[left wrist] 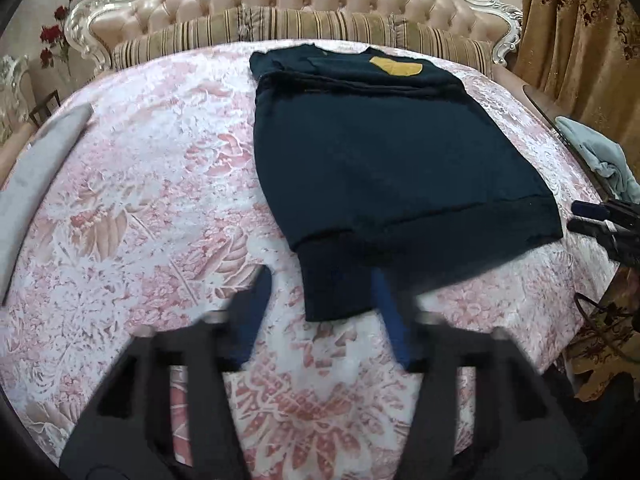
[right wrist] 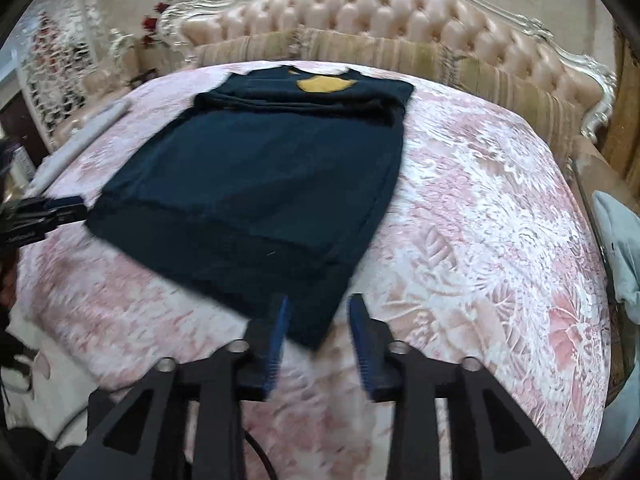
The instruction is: Fold clothes
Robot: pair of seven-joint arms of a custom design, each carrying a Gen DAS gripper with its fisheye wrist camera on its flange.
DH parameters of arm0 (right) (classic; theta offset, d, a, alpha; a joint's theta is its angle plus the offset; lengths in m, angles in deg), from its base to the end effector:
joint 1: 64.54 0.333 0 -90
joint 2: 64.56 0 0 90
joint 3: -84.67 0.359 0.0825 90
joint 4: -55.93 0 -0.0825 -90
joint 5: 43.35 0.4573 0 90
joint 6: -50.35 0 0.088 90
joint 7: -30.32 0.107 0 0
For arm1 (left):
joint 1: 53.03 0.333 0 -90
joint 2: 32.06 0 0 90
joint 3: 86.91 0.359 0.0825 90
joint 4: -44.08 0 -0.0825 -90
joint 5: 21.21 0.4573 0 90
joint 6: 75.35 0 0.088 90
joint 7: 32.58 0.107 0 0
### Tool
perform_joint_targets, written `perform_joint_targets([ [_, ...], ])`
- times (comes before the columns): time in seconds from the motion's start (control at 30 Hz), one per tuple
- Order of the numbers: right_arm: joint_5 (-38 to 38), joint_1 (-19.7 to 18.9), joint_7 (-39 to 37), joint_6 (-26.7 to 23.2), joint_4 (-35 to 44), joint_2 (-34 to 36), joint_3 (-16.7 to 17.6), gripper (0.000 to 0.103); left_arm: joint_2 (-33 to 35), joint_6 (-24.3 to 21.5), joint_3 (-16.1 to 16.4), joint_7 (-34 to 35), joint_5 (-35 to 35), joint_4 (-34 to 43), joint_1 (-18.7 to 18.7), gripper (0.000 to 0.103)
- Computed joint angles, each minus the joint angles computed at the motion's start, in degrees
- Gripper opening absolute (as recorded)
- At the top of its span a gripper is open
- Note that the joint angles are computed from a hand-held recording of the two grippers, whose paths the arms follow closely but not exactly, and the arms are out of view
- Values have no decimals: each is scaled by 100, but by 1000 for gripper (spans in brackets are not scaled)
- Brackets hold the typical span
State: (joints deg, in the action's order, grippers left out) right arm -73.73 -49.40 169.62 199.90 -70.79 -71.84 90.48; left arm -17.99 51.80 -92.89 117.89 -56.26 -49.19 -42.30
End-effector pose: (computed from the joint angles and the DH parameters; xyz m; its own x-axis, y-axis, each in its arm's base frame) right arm 0.5592 0.2275 0.4951 -0.1014 -0.9948 -0.0032 -0.7971 0.0832 -0.5980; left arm 0.7473 0.0512 0.5397 -0.6429 -0.7614 0.0832 -0.6388 0.4730 -0.6068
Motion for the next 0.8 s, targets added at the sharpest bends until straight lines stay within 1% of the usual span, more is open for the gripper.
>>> perform_joint_targets([
  [0.03,-107,4,-36,-19,7,11,25,80,-21,24,-12,36,-64,-29,12,58],
  [0.07,-276,4,-4,-66,18,24,65,81,-36,-6,-18,22,-136,-41,26,58],
  [0.13,-393,16,1,172,-31,32,60,80,-52,-71,-25,30,-208,-54,33,58],
  [0.2,-287,35,-121,368,33,155,22,79,-81,-108,-23,62,-232,-91,28,58],
  [0.27,-274,76,-411,379,232,377,16,65,-86,-139,-15,45,-275,-101,25,58],
  [0.3,-293,99,-556,335,335,480,12,54,-77,-154,-10,15,-302,-94,27,58],
  [0.4,-373,181,-1063,222,596,738,-10,51,-40,-190,11,-70,-324,-50,41,58],
  [0.43,-327,211,-1428,237,649,797,-16,50,-49,-187,12,-71,-334,-58,49,58],
  [0.53,-444,263,-2189,293,753,911,-53,50,-50,-180,22,-97,-397,-54,80,58],
  [0.6,-210,246,-2600,302,825,964,-94,49,-46,-178,28,-118,-431,-55,102,58],
  [0.7,202,215,-3201,221,939,1032,-124,43,-43,-194,41,-157,-452,-69,127,58],
  [0.73,298,220,-3425,110,997,1076,-116,42,-32,-206,46,-173,-447,-63,135,58],
  [0.8,452,228,-3682,20,1036,1095,-116,37,-16,-194,53,-220,-431,-50,143,58],
])
